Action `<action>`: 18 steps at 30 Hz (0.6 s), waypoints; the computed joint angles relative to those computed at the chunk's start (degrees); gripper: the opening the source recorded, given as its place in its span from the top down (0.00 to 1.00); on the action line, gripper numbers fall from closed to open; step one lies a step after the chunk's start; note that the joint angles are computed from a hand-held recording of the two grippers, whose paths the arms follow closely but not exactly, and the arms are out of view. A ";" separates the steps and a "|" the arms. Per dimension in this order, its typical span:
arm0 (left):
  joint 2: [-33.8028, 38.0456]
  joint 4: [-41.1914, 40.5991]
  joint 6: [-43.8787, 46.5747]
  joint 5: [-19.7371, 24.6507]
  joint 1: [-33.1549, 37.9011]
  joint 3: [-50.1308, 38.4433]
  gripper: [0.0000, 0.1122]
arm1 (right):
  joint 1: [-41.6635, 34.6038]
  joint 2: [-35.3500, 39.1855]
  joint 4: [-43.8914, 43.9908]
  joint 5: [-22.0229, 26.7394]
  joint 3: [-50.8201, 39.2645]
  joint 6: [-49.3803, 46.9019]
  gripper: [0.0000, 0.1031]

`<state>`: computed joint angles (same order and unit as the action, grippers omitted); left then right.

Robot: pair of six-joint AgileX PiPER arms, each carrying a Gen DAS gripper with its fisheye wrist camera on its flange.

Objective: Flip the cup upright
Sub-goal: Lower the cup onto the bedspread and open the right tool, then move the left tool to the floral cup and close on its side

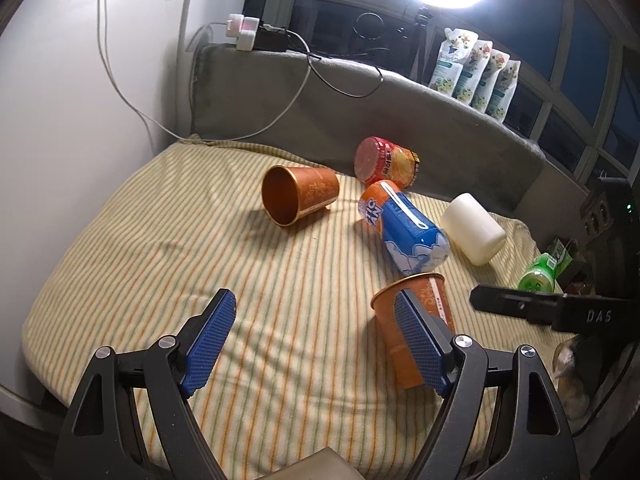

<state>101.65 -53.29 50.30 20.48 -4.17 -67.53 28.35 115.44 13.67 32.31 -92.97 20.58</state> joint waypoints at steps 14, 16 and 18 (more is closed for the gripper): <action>7.43 5.22 -8.42 18.40 0.31 -11.92 0.27 | 3.03 -12.34 -36.84 -1.69 14.38 32.61 0.21; 10.21 5.95 -11.23 23.44 0.57 -15.80 0.27 | 3.55 -13.19 -41.12 -0.74 16.00 36.72 0.21; 12.48 6.43 -13.55 26.63 0.69 -18.79 0.27 | 3.92 -13.99 -44.00 -0.22 17.63 39.48 0.21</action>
<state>114.13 -46.86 36.75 47.11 -3.47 -86.33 32.27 101.44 -30.33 32.09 -75.34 60.07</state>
